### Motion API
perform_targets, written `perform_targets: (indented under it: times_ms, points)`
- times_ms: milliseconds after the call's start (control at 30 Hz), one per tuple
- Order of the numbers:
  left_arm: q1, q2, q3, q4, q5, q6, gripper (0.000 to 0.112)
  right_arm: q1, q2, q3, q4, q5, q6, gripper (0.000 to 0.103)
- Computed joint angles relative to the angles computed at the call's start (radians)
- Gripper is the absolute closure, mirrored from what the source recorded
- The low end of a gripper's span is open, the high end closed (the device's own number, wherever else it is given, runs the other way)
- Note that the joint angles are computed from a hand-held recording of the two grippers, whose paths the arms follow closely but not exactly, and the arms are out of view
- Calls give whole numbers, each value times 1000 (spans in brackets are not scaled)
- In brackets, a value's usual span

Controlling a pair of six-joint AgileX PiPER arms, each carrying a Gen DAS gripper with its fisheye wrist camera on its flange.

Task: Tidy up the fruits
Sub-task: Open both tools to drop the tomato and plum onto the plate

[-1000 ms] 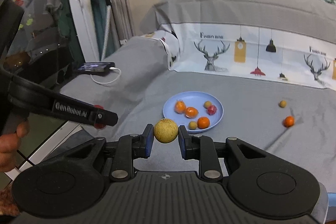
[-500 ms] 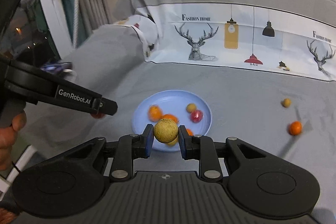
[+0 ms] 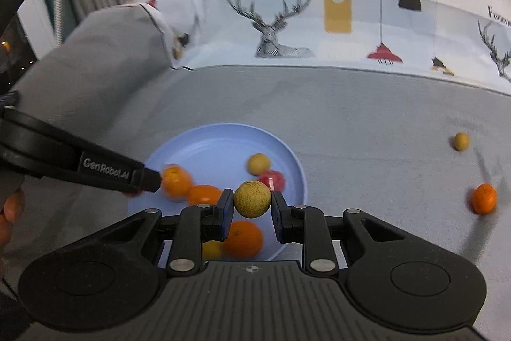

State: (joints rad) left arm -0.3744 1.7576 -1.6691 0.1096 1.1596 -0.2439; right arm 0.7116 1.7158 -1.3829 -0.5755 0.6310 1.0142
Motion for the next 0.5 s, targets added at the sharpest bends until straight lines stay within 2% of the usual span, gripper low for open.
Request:
perform_targets:
  times_ms: [133,200,233,267,300,333,367,400,467,500]
  points:
    - [0,39,1,13,-33,4,81,-45,32,3,70,-41,-82,77]
    - [5,65,-22,2,-22,2,78,-63,47,-2,110,-56,-113,77]
    - [6,73,-28,-3,-24,-3,72,-72,53,-3,126,-68,-122,76]
    - [6,75,-32,-2,-27,-7,48,-78,60,-6,136,-81,-133,74]
    - [6,77,-36,4,-34,-20,21,-81,67,-13,145,-87,-153,68]
    - [5,69,-32,14,-50,-48,13,-78,75,-24,131,-77,-153,53]
    - [8,50,-15,18,-76,-74,10,-71,81,-34,99,-63,-137,41]
    - [10,34,-4,17,-92,-88,10,-62,82,-40,69,-46,-119,36]
    - [21,33,-33,-8,-51,-75,10,-48,65,-41,55,-18,-107,22]
    - [22,37,-49,-11,-22,-72,10,-41,48,-31,60,-11,-111,19]
